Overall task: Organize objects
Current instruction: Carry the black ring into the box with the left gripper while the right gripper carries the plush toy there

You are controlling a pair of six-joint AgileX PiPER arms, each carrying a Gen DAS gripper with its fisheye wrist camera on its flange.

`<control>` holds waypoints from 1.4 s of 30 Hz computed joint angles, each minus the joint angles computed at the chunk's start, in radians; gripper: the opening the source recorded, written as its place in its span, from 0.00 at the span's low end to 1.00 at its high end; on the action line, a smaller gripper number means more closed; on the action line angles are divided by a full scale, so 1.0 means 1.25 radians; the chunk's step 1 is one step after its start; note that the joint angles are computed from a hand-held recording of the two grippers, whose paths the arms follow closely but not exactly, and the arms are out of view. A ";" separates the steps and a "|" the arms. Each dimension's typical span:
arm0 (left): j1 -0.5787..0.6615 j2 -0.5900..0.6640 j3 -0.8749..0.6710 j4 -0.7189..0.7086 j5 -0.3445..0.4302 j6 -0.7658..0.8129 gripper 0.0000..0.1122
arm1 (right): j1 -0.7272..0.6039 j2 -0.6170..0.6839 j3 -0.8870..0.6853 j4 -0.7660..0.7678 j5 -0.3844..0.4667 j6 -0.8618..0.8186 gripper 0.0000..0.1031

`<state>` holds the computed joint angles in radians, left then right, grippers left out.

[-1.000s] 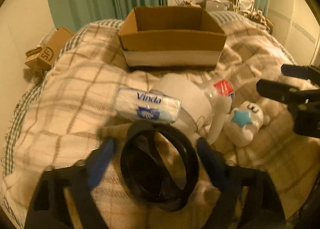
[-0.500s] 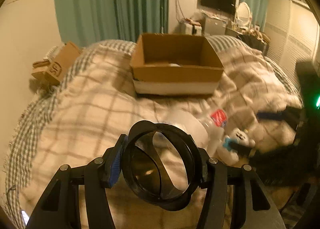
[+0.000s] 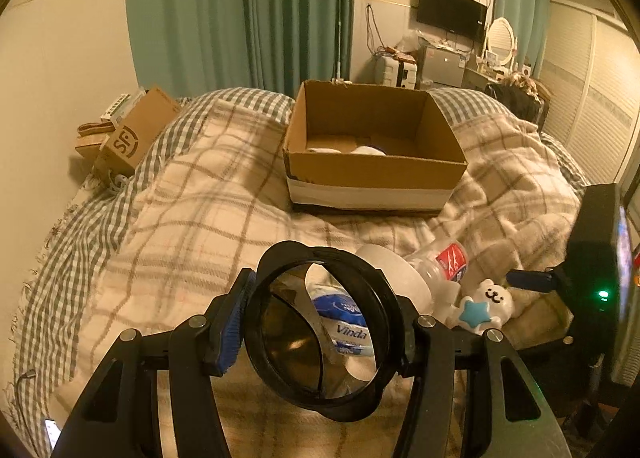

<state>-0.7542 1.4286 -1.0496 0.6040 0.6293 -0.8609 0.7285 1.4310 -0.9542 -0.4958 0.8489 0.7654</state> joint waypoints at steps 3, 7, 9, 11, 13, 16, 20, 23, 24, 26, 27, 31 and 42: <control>0.005 0.001 -0.015 -0.002 0.004 0.014 0.52 | 0.018 -0.028 -0.001 -0.027 0.014 0.022 0.79; 0.016 0.016 -0.050 -0.007 0.010 0.035 0.52 | 0.027 -0.064 -0.030 -0.046 0.033 0.021 0.76; 0.022 0.028 -0.074 -0.017 0.012 0.050 0.52 | 0.036 -0.081 -0.059 -0.064 0.059 0.018 0.76; 0.024 0.039 -0.096 -0.018 0.014 0.059 0.52 | 0.039 -0.089 -0.090 -0.086 0.080 0.010 0.76; 0.024 0.051 -0.120 -0.020 0.018 0.069 0.52 | 0.036 -0.090 -0.128 -0.103 0.096 -0.007 0.76; 0.028 0.071 -0.163 -0.030 0.025 0.092 0.52 | 0.006 -0.084 -0.185 -0.094 0.098 -0.054 0.76; 0.038 0.117 -0.251 -0.037 0.042 0.122 0.52 | -0.035 -0.058 -0.285 -0.083 0.104 -0.121 0.67; 0.057 0.167 -0.333 -0.076 0.049 0.171 0.52 | -0.092 -0.012 -0.378 -0.038 0.094 -0.198 0.67; 0.058 0.185 -0.361 -0.075 0.058 0.176 0.52 | -0.105 0.000 -0.398 -0.034 0.093 -0.210 0.67; 0.068 0.232 -0.430 -0.082 0.071 0.200 0.52 | -0.145 0.048 -0.468 -0.010 0.087 -0.252 0.67; 0.074 0.261 -0.473 -0.092 0.079 0.216 0.52 | -0.164 0.070 -0.497 0.007 0.083 -0.272 0.67; 0.101 0.379 -0.644 -0.141 0.120 0.282 0.52 | -0.235 0.179 -0.653 0.067 0.079 -0.349 0.67; 0.154 0.673 -1.032 -0.276 0.239 0.423 0.52 | -0.349 0.416 -0.860 0.175 0.074 -0.443 0.67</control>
<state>-0.5623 2.2701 -2.3398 0.2589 0.9279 -0.3325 0.2928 1.9504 -2.0289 -0.2771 0.9413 0.2115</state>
